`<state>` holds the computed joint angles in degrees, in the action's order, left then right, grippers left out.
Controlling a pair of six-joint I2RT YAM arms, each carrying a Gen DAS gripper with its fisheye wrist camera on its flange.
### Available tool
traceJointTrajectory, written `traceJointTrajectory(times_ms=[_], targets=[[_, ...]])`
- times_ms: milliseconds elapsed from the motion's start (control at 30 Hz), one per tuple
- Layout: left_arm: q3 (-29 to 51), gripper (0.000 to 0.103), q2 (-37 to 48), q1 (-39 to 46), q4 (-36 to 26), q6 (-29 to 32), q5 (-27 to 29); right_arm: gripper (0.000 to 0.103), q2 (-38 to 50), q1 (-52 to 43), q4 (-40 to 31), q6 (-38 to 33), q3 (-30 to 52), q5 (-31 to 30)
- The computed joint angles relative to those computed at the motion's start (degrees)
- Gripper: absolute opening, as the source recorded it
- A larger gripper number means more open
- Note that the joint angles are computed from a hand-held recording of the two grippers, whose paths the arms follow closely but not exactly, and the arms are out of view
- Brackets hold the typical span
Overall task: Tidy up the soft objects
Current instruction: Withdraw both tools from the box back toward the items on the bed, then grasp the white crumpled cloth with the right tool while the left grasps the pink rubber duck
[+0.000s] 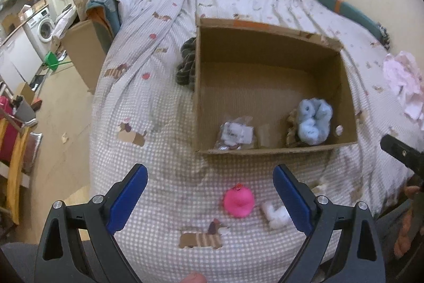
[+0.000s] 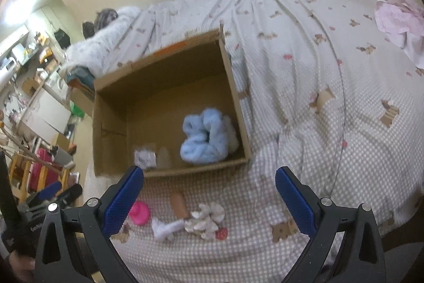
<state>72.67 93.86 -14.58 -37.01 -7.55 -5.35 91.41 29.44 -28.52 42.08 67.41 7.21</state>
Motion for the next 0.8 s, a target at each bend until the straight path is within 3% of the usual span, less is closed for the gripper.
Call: traceJointTrajectory(times_ms=[500,800], targets=[[3.7,0.095,6.0,3.1,-5.2,-3.2,4.0,0.103,7.9,-1.1,-9.0,0.8,1.6,-6.1],[4.4,0.095,7.5,3.3,-5.6,-3.7,3.4,0.103,7.1,-5.3,-4.9,5.9,-2.5,-13.5]])
